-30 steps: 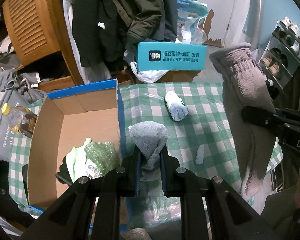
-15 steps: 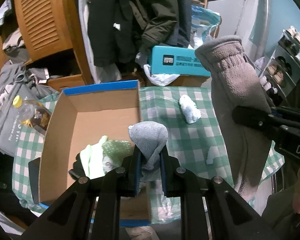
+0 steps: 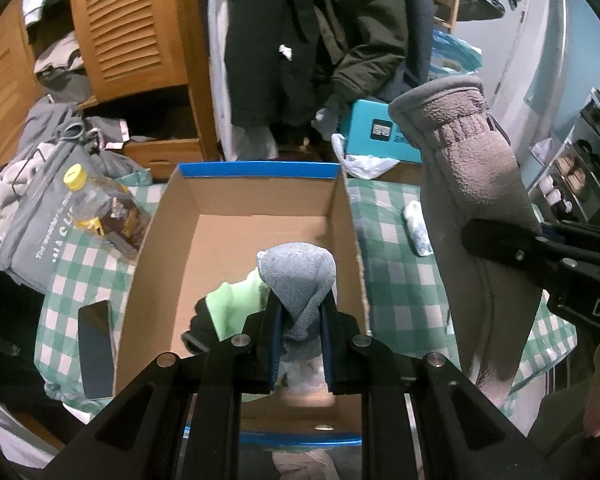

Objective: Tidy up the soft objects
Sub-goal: 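Lift and carry the grey sock and grey mitten over the box with both grippers, then open both grippers to drop the sock and mitten into the box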

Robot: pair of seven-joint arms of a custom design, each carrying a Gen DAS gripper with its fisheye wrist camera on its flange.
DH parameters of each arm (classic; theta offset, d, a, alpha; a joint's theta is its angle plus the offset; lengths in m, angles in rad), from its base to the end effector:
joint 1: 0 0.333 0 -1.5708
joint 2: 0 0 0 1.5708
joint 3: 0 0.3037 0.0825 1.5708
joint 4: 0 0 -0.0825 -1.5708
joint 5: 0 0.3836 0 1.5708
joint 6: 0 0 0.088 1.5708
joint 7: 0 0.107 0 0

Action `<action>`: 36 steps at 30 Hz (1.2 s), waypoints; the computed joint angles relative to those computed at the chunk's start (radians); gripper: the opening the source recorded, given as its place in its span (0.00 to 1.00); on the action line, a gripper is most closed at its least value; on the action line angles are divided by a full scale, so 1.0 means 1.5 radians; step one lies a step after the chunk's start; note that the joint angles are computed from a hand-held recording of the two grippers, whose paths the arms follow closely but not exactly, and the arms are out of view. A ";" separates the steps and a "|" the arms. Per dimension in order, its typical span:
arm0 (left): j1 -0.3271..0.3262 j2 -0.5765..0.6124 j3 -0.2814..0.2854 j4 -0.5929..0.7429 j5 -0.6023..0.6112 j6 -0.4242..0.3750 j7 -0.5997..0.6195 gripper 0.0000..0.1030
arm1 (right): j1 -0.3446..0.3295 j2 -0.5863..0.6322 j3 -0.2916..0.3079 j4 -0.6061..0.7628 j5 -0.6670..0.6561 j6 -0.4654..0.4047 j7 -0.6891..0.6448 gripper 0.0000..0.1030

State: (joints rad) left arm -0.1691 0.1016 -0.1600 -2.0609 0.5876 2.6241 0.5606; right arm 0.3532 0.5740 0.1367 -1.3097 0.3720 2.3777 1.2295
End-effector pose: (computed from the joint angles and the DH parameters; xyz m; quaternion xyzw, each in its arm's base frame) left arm 0.5655 -0.2049 0.4224 -0.7521 0.5911 -0.1978 0.2140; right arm 0.6739 0.3349 0.4550 -0.8386 0.4506 -0.0135 0.3059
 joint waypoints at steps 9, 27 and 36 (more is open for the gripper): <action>0.019 -0.019 0.009 -0.031 0.001 0.002 -0.004 0.16 | 0.030 0.065 0.005 0.097 -0.016 -0.046 0.024 0.14; 0.054 -0.016 0.017 -0.068 -0.056 0.025 0.032 0.16 | 0.087 0.252 0.002 0.374 -0.054 -0.180 0.087 0.14; 0.055 -0.017 0.019 -0.072 -0.067 0.019 0.037 0.32 | 0.096 0.306 0.005 0.458 -0.056 -0.225 0.098 0.25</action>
State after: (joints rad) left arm -0.0865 0.0758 -0.1313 -2.1693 0.4871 2.6520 0.6158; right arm 0.4977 1.0329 0.1439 -0.6221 0.2876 2.0399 1.3757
